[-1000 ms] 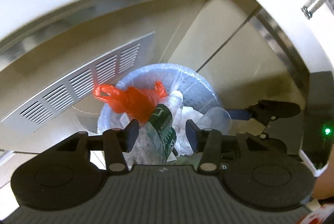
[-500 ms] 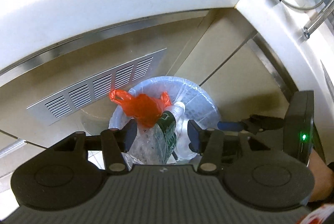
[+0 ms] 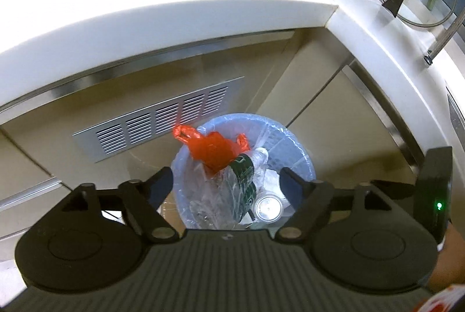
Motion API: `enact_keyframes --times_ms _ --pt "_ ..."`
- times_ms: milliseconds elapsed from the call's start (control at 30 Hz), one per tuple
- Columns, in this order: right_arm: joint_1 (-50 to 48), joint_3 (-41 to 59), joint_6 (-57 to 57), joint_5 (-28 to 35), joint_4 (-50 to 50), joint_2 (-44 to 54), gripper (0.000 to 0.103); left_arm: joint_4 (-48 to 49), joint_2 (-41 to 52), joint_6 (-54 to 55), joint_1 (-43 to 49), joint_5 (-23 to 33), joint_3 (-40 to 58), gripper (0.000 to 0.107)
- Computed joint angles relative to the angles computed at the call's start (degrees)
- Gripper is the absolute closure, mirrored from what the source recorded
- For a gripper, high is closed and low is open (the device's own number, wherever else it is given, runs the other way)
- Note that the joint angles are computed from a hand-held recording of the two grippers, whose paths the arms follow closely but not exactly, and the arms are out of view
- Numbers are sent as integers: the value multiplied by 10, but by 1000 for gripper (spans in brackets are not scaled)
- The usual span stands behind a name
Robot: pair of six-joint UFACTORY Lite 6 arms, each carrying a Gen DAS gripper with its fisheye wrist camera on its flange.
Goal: Collect trash
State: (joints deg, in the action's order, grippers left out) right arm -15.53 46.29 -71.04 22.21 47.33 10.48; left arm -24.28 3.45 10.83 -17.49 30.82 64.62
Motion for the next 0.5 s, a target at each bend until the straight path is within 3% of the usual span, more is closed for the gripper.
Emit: enact_keyframes --times_ms 367,500 --pt "-32 -57 62 72 -44 -122 27 152 -120 -166 -18 25 -76 7" --pt "-48 -53 51 95 -36 -140 19 205 -146 -234 -37 45 -92 5"
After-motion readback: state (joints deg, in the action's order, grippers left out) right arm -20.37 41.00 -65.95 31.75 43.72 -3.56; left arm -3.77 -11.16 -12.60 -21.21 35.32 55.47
